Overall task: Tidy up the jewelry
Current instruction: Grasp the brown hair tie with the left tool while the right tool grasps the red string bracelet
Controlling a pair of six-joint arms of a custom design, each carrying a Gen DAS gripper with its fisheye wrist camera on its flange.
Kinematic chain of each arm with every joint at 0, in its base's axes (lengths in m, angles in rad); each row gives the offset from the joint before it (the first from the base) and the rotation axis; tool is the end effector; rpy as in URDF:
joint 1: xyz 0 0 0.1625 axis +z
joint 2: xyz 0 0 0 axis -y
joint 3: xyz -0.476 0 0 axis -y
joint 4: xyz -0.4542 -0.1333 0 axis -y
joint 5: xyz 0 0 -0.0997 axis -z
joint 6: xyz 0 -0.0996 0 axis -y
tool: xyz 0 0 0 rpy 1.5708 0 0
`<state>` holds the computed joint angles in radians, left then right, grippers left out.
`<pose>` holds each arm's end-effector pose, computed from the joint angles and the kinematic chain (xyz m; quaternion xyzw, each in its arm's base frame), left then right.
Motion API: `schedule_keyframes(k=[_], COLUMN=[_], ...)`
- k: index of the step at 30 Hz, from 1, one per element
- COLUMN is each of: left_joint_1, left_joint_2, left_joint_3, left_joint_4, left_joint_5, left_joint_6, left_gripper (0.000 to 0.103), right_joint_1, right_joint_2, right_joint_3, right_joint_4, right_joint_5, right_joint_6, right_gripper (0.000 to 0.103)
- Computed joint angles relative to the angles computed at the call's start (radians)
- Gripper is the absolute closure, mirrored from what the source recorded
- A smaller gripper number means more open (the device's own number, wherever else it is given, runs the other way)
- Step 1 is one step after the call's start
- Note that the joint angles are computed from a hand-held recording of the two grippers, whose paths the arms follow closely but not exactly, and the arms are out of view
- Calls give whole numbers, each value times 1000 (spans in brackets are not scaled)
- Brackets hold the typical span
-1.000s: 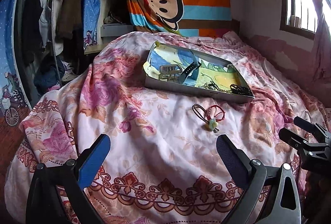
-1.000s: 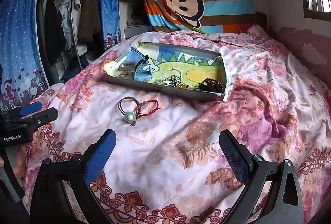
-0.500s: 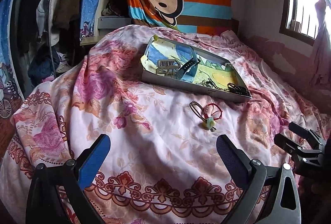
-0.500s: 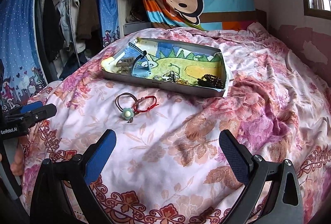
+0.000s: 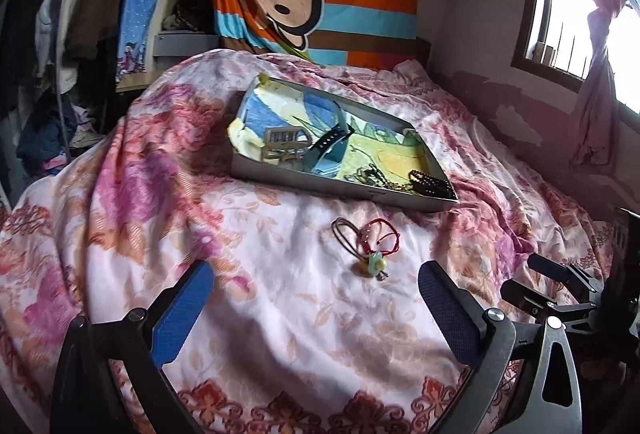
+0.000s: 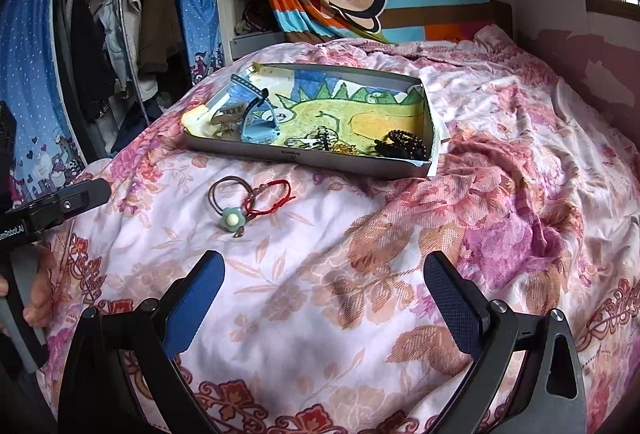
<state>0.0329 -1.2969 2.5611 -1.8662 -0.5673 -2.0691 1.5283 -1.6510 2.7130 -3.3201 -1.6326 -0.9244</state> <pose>-0.2709 -0.2263 0.0753 0.0125 0.8075 -0.5083 0.2991 0.1133 -0.3284 0.2267 0.3922 -0.8555 0.2847 0.1823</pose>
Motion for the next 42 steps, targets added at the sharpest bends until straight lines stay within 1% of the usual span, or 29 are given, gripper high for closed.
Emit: schedule_keyframes(k=[3,5,7,8,10,13,14,15,16,17,18,20,22,26,27,28,29,31,35,36,37,38,42], left_joint_1=[47,72,101,113,142,197,218,236,258,275,298,324,348,387,396,409,417,436,465,473,480,486,483], left_joint_2=[-17,-21,-13,-8,6,49,67,80,96,108,124,134,145,165,167,171,173,180,188,190,192,192,184], left_joint_3=[39,63,84,90,101,112,112,111,107,103,99,93,82,66,65,62,60,54,49,46,42,39,33], left_joint_4=[-193,-327,-474,-523,-633,-832,-900,-945,-992,-1026,-1070,-1100,-1113,-1160,-1174,-1190,-1200,-1226,-1281,-1288,-1289,-1285,-1243], left_joint_5=[32,39,42,41,38,23,13,4,-10,-21,-36,-56,-75,-106,-114,-127,-135,-152,-179,-187,-193,-198,-188], left_joint_6=[140,222,315,349,427,559,610,647,687,716,748,778,804,876,890,907,920,948,997,1009,1018,1022,1008], left_gripper=[1,1,6,8,15,23,25,30,36,38,42,47,51,61,65,70,72,80,85,89,93,94,98], right_joint_1=[6,14,24,33,44,56,59,59,61,66,66,71,70,72,72,71,68,58,37,36,38,40,41], right_joint_2=[12,31,59,78,110,155,171,181,197,219,230,274,297,339,351,359,365,368,372,374,381,388,405], right_joint_3=[-25,-48,-69,-83,-105,-138,-148,-153,-163,-174,-180,-200,-215,-228,-231,-236,-241,-251,-280,-284,-288,-289,-294], right_joint_4=[28,48,63,76,94,130,138,143,153,161,167,183,212,231,230,237,245,273,359,366,364,359,353], right_joint_5=[-1,-3,-12,-20,-36,-47,-44,-41,-41,-46,-49,-60,-55,-53,-51,-46,-41,-21,46,51,50,46,39], right_joint_6=[23,44,49,51,58,82,90,93,100,110,114,140,159,178,186,198,209,226,275,282,291,297,307], right_gripper=[5,5,5,5,5,6,8,10,20,28,31,35,38,54,56,61,64,66,67,71,79,83,93])
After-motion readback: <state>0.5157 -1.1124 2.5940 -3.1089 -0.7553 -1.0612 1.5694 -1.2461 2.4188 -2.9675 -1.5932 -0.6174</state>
